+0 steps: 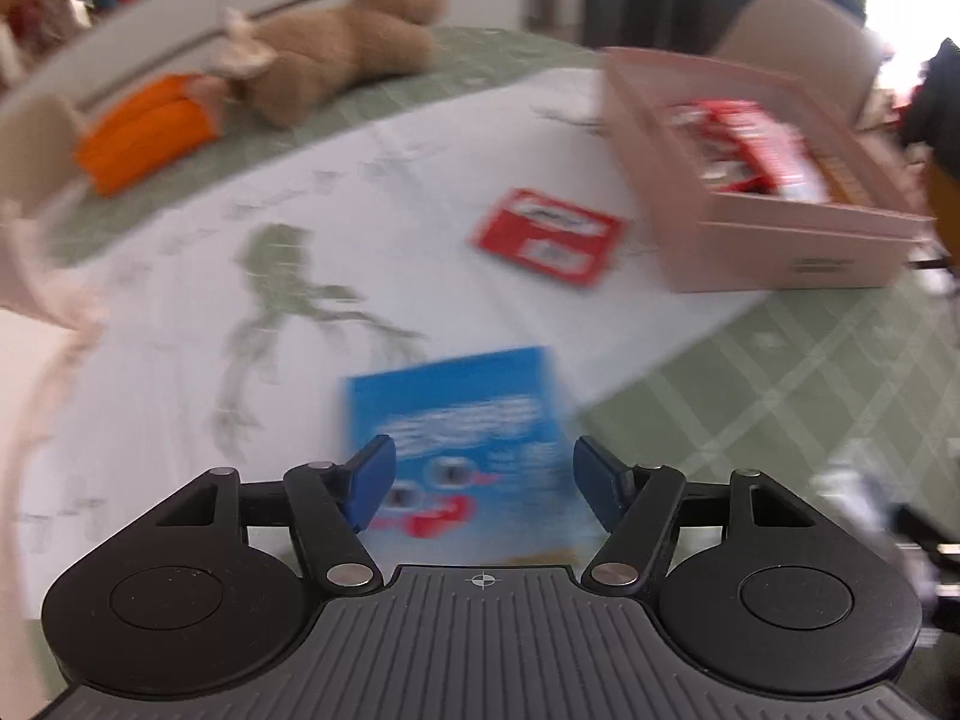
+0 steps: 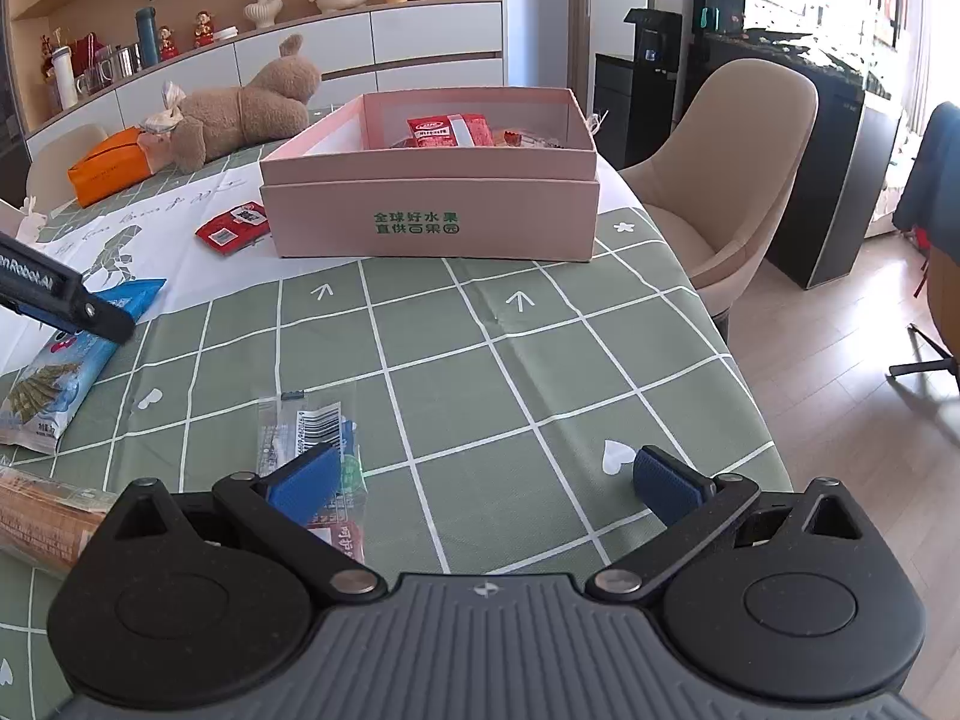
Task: Organize snacks
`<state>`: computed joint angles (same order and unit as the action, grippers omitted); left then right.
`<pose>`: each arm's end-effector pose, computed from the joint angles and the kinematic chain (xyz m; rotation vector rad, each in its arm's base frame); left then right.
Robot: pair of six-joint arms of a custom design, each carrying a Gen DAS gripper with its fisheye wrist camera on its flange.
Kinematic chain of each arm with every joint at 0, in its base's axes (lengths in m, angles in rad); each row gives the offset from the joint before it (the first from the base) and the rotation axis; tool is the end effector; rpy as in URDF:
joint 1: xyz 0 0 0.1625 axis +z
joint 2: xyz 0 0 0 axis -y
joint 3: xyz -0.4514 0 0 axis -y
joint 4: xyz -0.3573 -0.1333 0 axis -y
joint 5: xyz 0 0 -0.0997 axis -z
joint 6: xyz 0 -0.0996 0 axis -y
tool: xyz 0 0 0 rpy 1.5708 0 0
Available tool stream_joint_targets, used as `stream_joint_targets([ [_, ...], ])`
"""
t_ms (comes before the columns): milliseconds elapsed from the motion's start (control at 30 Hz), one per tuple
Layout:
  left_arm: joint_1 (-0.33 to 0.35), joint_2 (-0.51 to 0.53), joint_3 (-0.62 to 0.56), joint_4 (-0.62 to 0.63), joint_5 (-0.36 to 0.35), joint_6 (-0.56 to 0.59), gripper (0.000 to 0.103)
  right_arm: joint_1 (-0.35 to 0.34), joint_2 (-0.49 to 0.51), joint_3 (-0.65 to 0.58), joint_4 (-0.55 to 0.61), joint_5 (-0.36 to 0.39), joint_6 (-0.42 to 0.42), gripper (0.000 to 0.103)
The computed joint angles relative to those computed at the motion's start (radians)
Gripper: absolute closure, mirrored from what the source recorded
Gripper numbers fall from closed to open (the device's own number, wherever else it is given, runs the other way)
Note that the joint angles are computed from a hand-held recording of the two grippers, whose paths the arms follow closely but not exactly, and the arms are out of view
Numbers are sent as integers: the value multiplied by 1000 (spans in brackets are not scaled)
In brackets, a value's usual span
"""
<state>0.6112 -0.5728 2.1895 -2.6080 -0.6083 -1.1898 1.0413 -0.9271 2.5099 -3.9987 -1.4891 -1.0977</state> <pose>-0.2166 -0.4144 -0.0520 0.0842 2.1396 -0.6714 -0.0835 -0.4227 0.1750 0.7309 -2.3421 0.8305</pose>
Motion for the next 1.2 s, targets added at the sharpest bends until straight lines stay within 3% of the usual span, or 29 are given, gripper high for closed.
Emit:
stream_joint_targets([
  [67,16,-19,8,-3,-11,-35,21,-2,3,3,-8,3,0,0],
  [267,63,-17,60,-227,-54,-5,12,-3,3,5,-10,4,0,0],
  [433,62,14,-7,-89,-32,6,9,-3,3,5,-11,3,-1,0],
  [633,50,14,15,-159,-56,76,14,-4,3,5,-9,5,0,0],
  [733,6,8,69,-219,-55,57,15,-6,-9,7,11,4,-2,0],
  [867,-77,-14,162,-291,-55,-38,15,15,-50,-7,108,-40,-22,0],
  [933,-114,-25,204,-328,-59,-89,15,38,-82,-35,210,-77,-34,0],
  [1067,-182,-40,266,-369,-56,-179,15,116,-110,-111,374,-202,44,1],
  [1200,-227,-67,296,-322,-91,-227,15,180,-150,-155,528,-214,130,4],
])
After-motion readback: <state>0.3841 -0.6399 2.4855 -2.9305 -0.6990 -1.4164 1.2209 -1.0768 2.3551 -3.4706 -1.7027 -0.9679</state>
